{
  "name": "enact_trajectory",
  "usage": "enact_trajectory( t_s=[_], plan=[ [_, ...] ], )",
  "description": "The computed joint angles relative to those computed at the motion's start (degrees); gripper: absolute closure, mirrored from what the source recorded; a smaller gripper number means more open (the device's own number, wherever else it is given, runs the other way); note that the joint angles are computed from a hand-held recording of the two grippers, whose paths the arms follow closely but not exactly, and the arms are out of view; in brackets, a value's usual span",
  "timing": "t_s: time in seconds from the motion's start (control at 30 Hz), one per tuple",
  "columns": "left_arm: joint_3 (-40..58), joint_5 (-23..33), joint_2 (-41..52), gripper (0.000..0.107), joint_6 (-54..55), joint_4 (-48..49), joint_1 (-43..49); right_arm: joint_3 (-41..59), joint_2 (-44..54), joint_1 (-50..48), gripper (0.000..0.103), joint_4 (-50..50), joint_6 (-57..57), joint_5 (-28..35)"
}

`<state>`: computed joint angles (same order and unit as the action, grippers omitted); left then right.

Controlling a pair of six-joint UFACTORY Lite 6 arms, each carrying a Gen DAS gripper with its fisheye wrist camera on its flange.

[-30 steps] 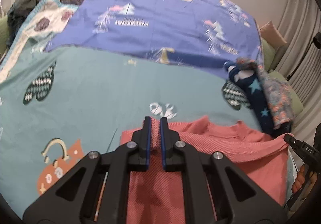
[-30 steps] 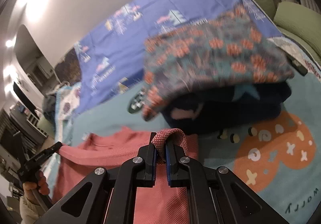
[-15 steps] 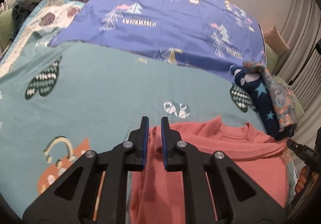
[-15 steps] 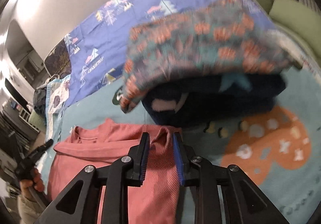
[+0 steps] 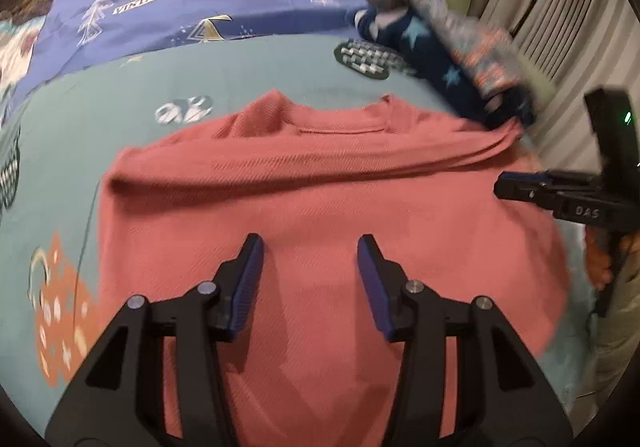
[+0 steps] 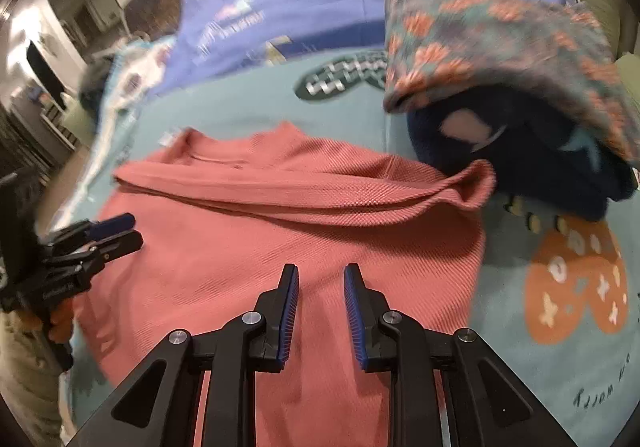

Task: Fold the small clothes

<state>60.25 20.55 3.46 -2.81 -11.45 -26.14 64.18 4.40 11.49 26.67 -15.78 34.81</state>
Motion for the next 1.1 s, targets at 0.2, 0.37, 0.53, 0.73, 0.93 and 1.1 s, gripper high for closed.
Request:
enact_trajectory(
  t_s=[0.2, 0.37, 0.53, 0.73, 0.93, 1.1],
  plan=[
    [18.59, 1.38, 15.21, 0.056, -5.71, 6.33, 2.77, 10.85, 10.68, -1.50, 0.080, 0.12, 0.76, -0.95],
    [17.15, -3.38, 12.26, 0.056, -14.29, 11.46, 6.28, 14.27, 13.72, -5.25, 0.080, 4.01, 1.82, -3.92],
    [4.87, -4.15, 1.34, 0.056, -12.52, 11.43, 10.06, 4.41, 5.37, -8.58, 0.080, 9.23, -6.00, -4.83],
    [-20.21, -0.68, -24.69, 0.049, 9.20, -9.19, 18.09, -16.01, -16.37, -16.19, 0.077, 13.27, -14.07, 0.10],
    [-36.68, 12.72, -50.29, 0.047, 15.80, -16.93, 25.37, -31.28, -38.79, -30.01, 0.066, 13.57, -16.87, 14.27],
    [-42.45, 20.37, -65.62, 0.047, 14.63, -17.80, 25.21, -38.98, -55.62, -44.01, 0.057, 14.59, -20.96, 31.36]
  ],
)
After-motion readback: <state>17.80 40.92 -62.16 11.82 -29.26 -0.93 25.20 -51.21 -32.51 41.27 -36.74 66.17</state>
